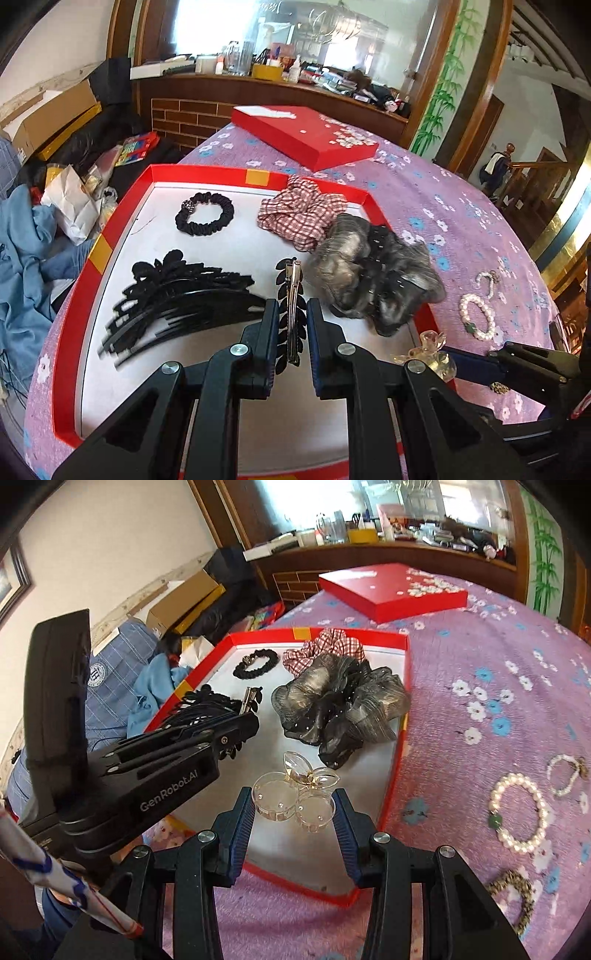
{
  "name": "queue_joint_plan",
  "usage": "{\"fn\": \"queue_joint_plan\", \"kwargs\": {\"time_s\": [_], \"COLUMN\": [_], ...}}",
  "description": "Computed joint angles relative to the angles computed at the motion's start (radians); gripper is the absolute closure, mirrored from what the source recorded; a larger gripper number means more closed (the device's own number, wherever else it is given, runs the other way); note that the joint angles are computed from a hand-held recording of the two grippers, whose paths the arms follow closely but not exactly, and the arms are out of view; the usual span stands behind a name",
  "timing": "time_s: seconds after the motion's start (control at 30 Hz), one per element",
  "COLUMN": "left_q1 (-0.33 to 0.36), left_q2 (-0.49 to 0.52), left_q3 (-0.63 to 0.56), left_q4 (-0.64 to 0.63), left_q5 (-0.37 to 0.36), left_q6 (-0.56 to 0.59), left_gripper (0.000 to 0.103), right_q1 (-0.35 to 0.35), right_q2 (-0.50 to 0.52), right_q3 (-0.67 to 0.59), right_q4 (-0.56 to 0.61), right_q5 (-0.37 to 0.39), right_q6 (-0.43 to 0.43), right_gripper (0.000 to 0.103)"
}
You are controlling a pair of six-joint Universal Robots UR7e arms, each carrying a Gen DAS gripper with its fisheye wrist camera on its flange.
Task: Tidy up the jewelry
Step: 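Carry the gold chain bracelet to the red box and release it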
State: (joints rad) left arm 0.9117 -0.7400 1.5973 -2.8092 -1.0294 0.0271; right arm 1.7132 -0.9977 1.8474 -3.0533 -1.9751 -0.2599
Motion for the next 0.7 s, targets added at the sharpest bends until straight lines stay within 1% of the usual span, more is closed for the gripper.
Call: {"fn": "queue_joint_plan", "kwargs": {"time_s": [0.1,0.2,0.37,0.5,0.57,0.6,0.67,0.7], "left_q1": [0.008,0.019,0.027,0.032,0.032,0.034,0.037,0.037], "left_q2": [0.015,0.027,0.039,0.045,0.047,0.048,0.046,0.046], "left_q3": [-0.03,-0.057,-0.063,-0.063,-0.06,-0.061,-0.064,-0.063], "left_q4": [0.021,0.03,-0.004,-0.012,-0.021,-0.021,-0.014,-0.018], "left_q5": [0.009,0.007,0.005,-0.002,0.001,-0.001,-0.016,-0.015], "left_q6": [-0.001,-0.007,0.004,0.009,0.011,0.009,0.004,0.003], "left_gripper": [0.089,0.089,0.089,0.089,0.088,0.087,0.077,0.069], "right_q1": [-0.002,-0.008,-0.022,-0.031,-0.032,-0.034,-0.041,-0.042], "right_q2": [0.027,0.053,0.081,0.079,0.076,0.073,0.064,0.059], "right_q3": [-0.039,-0.07,-0.096,-0.081,-0.078,-0.075,-0.063,-0.059], "right_q4": [0.02,0.017,-0.01,-0.039,-0.04,-0.045,-0.049,-0.046], "right_q5": [-0.021,-0.037,-0.049,-0.03,-0.024,-0.018,0.006,0.014], "right_q6": [-0.004,-0.006,0.0,-0.009,-0.009,-0.005,0.0,0.003], "right_gripper": [0.056,0.056,0.056,0.056,0.053,0.052,0.052,0.052]}}
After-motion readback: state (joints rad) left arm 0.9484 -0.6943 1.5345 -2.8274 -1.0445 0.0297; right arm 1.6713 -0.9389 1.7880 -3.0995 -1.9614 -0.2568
